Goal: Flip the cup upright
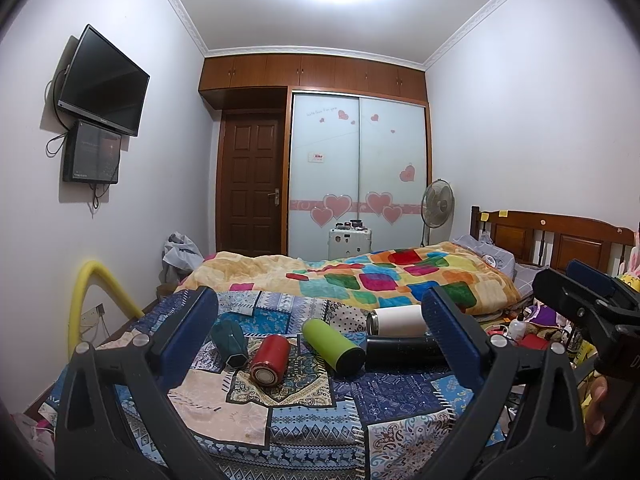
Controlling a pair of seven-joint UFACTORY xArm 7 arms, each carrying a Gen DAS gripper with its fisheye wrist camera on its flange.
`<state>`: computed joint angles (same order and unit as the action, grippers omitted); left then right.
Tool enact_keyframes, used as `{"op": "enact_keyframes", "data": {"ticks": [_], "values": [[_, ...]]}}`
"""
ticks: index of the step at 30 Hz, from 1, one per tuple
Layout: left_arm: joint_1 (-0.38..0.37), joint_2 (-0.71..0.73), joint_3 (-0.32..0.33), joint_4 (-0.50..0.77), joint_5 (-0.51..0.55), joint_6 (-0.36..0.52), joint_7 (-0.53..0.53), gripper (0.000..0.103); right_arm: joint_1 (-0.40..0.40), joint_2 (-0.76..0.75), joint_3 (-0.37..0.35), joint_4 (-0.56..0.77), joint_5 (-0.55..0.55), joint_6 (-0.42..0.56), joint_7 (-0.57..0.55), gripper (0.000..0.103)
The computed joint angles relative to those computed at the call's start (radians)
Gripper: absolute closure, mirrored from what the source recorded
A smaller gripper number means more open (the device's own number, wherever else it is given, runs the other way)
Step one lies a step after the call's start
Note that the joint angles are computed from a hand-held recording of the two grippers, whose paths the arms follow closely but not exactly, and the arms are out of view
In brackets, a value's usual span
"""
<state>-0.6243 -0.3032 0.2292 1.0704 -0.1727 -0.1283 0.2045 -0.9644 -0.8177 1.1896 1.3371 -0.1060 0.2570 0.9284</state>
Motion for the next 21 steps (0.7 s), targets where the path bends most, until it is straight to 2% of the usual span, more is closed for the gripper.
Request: {"op": "enact_keyframes", "data": {"ticks": [12, 14, 18, 21], "values": [[-0.015, 0.005, 0.015, 0.004, -0.005, 0.010, 0.006, 0.000, -0.022, -0.005, 0.031, 0.005, 0.015, 0.000, 0.002, 0.000], [0.004, 0.020, 0.002, 0.013, -0.009, 0.016, 0.007, 0.000, -0.026, 0.002, 0.037, 0.006, 0.020, 0.002, -0.004, 0.000], [-0.033, 0.061, 0.045, 0.053, -0.055, 0.057, 0.055, 0.000, -0.042, 0.023, 0.061, 0.008, 0.028, 0.014, -0.018, 0.000], [-0.007, 0.129, 0.043, 0.115, -0.092, 0.115, 0.081, 0.000, -0.061, 0.049, 0.087, 0.008, 0.038, 0.023, -0.034, 0.000]]}}
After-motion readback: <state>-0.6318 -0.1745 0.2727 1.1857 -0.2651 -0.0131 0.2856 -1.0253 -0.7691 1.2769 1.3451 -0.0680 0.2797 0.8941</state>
